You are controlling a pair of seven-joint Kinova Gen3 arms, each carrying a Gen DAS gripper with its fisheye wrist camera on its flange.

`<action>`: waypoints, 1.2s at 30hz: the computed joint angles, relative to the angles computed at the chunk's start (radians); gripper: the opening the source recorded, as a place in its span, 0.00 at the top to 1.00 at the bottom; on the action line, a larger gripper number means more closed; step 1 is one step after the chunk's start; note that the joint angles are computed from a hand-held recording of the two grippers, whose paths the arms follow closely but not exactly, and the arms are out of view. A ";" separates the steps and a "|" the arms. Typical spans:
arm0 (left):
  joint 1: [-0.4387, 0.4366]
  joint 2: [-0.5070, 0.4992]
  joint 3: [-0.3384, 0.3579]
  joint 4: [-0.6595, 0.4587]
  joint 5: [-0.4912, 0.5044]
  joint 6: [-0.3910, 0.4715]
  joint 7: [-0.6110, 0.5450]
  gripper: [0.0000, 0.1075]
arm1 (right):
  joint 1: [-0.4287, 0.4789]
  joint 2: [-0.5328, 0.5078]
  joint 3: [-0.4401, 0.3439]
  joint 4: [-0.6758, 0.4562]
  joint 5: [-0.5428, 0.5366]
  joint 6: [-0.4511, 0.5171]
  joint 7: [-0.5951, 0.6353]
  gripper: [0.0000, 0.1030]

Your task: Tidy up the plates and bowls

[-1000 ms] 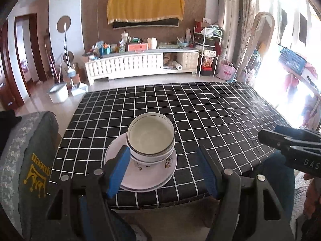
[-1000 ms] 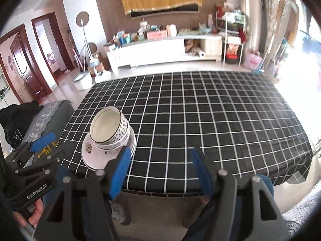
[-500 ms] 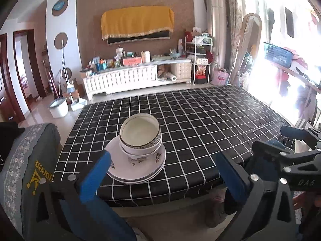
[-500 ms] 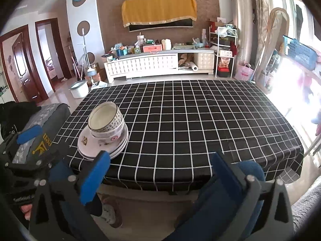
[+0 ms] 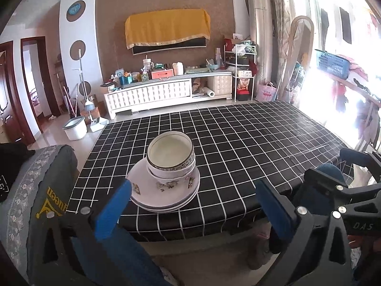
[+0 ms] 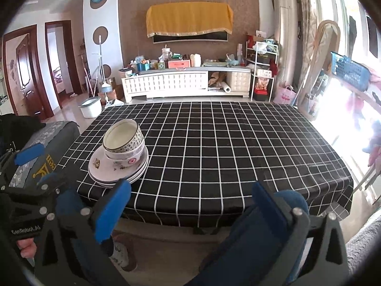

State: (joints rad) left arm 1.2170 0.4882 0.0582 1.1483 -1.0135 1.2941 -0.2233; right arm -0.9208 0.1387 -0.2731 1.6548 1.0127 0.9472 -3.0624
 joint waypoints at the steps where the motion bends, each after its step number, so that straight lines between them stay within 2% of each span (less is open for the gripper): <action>1: 0.001 0.001 -0.001 -0.001 -0.001 0.002 0.001 0.04 | -0.003 -0.001 0.000 0.003 0.009 0.002 -0.007 0.00; 36: 0.027 0.025 -0.010 -0.030 -0.008 0.052 0.013 0.04 | -0.005 0.000 -0.003 0.010 0.019 -0.017 -0.008 0.00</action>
State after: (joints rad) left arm 1.2437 0.5132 0.0483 1.1181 -1.0215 1.3466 -0.2107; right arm -0.9262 0.1390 -0.2763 1.6643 1.0318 0.9298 -3.0706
